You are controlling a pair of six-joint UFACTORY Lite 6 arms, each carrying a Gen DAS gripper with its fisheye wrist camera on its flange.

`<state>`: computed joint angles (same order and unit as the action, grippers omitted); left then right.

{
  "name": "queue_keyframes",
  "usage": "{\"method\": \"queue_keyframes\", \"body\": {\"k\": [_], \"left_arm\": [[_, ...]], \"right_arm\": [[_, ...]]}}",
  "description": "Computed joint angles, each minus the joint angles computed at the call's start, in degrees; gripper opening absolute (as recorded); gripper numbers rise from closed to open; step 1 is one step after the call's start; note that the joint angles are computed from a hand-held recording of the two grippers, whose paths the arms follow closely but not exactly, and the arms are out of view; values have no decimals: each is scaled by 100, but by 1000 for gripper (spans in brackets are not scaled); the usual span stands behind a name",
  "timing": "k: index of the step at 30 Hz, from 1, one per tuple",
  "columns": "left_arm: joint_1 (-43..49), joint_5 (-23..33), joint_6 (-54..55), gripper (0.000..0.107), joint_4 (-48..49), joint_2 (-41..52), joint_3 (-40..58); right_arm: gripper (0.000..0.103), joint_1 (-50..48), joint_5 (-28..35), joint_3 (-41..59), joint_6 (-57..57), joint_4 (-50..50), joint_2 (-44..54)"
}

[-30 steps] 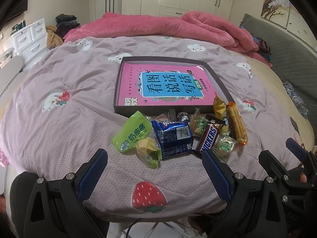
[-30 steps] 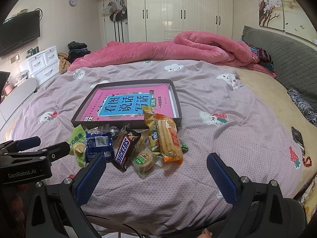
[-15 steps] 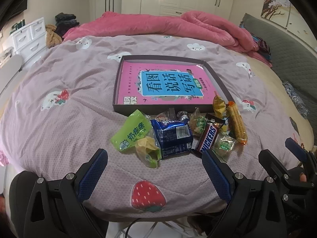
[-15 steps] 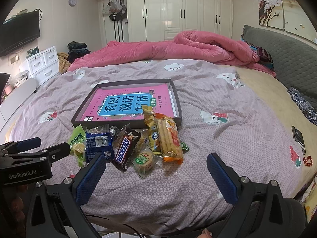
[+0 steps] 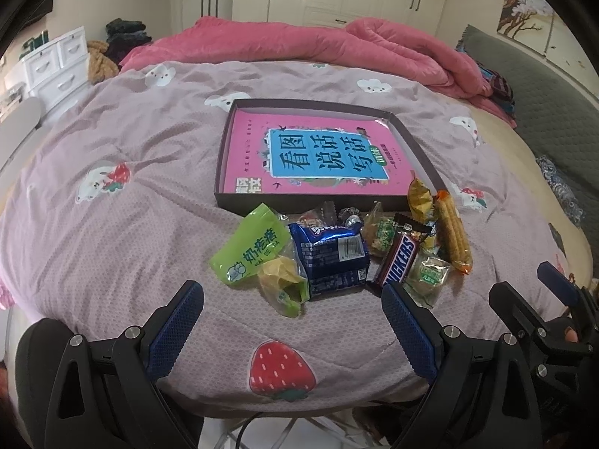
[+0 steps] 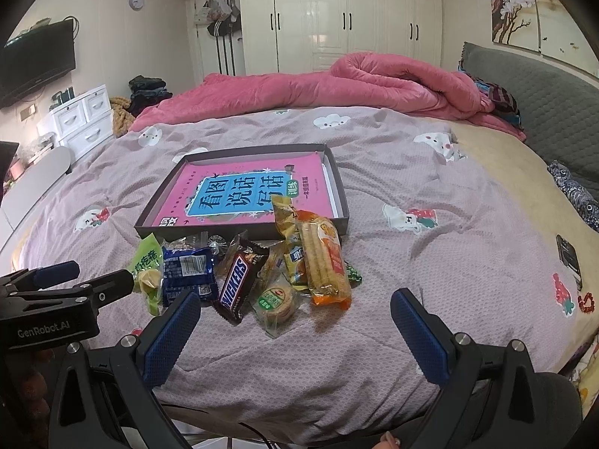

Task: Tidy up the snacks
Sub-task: 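Grasp the green milk-candy bag with the left gripper while the right grasps the orange bread stick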

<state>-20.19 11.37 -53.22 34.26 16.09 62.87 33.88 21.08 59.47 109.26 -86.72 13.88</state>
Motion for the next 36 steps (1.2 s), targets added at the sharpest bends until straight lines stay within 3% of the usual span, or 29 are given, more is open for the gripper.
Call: {"method": "queue_keyframes", "body": {"k": [11,17,28,33,36], "left_arm": [[430,-88,1467,96,-1570,124,9],[706,-82,1796,96,-1966,264,53],[1003,1,4149,96,-4444,977,563],[1094,70,5464,96,-5850,1350,838],[1096,104,5723,96,-6157,1504,962]], "right_arm": [[102,-230,-270,111,-171,219,93],[102,-338,-374,175,-225,322,159],[102,-591,-537,312,-286,417,293],[102,-855,-692,516,-825,934,480],[102,-1167,-914,790,-1825,1959,721]]}}
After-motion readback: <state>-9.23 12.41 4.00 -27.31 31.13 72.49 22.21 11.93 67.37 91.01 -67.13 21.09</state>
